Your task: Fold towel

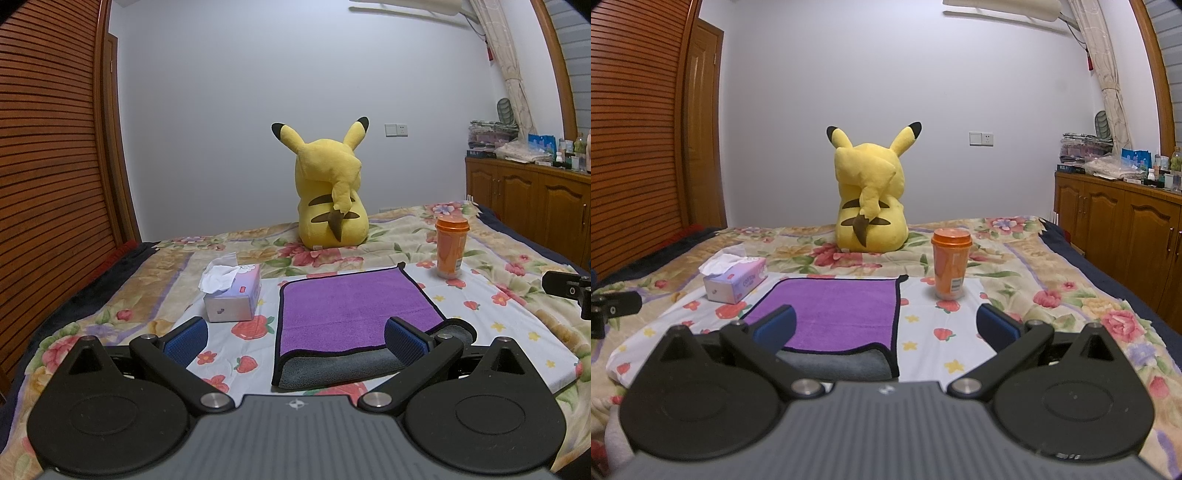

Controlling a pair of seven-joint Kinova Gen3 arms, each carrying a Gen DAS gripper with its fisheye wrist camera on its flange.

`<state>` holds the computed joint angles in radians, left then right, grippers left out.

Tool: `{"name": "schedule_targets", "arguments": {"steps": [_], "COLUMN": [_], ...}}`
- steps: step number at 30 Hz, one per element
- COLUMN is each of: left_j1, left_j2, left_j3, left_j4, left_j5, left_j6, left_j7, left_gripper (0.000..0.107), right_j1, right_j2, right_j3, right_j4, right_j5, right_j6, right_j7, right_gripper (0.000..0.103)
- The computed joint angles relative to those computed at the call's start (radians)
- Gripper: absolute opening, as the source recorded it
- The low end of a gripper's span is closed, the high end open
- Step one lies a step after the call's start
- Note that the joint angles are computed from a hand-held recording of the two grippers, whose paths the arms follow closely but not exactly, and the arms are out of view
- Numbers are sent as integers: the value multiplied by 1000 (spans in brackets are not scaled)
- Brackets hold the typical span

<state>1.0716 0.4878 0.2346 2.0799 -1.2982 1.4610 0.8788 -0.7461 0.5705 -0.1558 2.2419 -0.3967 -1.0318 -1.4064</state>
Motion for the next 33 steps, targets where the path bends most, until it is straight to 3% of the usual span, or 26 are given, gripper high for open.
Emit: {"name": "schedule_targets", "arguments": {"steps": [16, 33], "left_j1": [-8, -83], "left_j2": [-16, -38], "left_j3": [3, -9], "left_j4": [5, 7], "left_j5": [5, -2], "left_j6": [-10, -158], "left_j7": [-16, -115], "left_gripper": [103, 103], "right_j1": [-4, 2], "right_j2": [3, 9], "right_j3": [-1, 17], "right_j4": [-9, -77], "right_j5": [-5, 4], "right_j6": [5, 125], "right_j7": [5, 56], "right_gripper": [103, 103]}}
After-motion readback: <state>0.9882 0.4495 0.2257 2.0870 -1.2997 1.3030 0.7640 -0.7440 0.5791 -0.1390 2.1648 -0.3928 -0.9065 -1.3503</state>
